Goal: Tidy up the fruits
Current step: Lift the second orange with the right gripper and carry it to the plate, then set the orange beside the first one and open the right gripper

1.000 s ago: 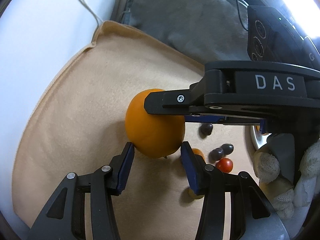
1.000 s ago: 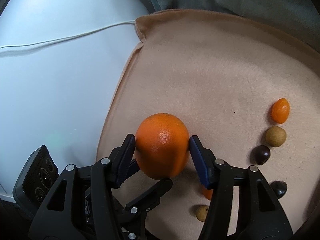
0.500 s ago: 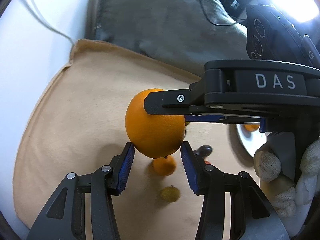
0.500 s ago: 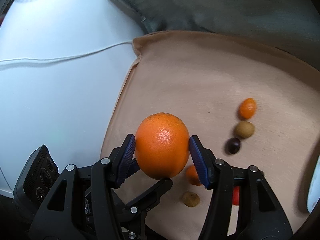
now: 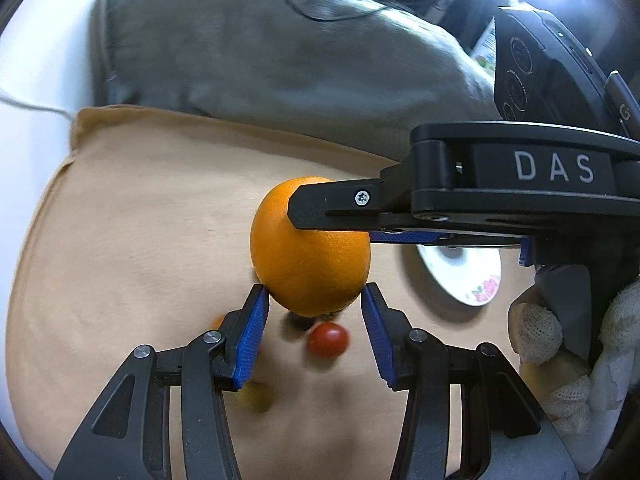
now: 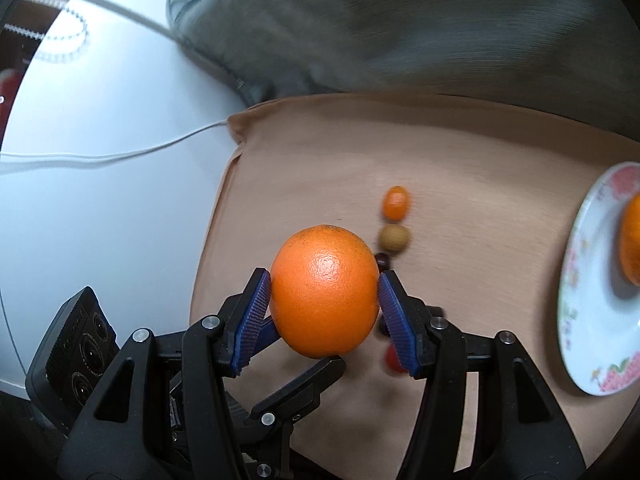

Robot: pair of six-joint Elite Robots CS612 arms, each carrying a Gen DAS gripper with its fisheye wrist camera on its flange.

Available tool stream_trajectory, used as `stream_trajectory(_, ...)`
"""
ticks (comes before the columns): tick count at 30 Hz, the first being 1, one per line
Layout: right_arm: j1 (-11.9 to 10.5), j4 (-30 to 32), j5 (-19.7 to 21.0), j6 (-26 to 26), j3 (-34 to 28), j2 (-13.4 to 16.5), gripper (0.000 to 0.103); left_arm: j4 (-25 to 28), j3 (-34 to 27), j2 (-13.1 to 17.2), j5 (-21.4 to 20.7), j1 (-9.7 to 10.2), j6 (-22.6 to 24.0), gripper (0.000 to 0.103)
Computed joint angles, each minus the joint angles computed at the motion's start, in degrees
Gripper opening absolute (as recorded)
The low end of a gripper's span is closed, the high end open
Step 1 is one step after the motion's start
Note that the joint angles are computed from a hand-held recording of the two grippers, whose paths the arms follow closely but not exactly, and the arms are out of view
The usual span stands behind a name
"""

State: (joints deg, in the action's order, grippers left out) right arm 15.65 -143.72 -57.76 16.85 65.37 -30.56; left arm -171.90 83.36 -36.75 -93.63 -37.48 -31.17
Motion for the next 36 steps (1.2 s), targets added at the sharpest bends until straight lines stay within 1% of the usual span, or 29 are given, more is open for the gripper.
stream_trajectory(9,-2.5,-5.6,-1.9,3.6,7.5,-3.5,0.059,2.3,-3.9,1.7,-3.1,-1.63,3.6,0.047)
stream_trajectory(14,-3.8,-8.4,-2.8,5.8,11.0,-5.0,0.059,3.9,-6.9,3.3,-5.0,-2.02,5.7,0.047)
stream_trajectory(16,-4.3,-9.4,-3.2,6.6,12.5,-5.6,0.059,4.1,-7.0,3.3,-5.6,-2.43,6.0,0.047)
stream_trajectory(22,-5.7,-11.0,-3.9,8.1,15.4,-6.7,0.059,6.8,-10.0,5.0,-7.4,-3.02,8.0,0.047)
stream_trajectory(24,-6.2,-11.8,-4.0,8.7,16.5,-7.1,0.059,7.4,-10.1,4.7,-7.6,-3.69,8.4,0.047)
stream_trajectory(30,-7.8,-14.4,-3.9,10.6,19.6,-8.1,0.059,10.5,-13.2,6.0,-8.4,-4.07,10.7,0.047)
stream_trajectory(36,-8.7,-15.6,-3.7,12.3,20.7,-8.1,0.059,13.0,-15.2,6.8,-8.7,-4.59,12.2,0.047)
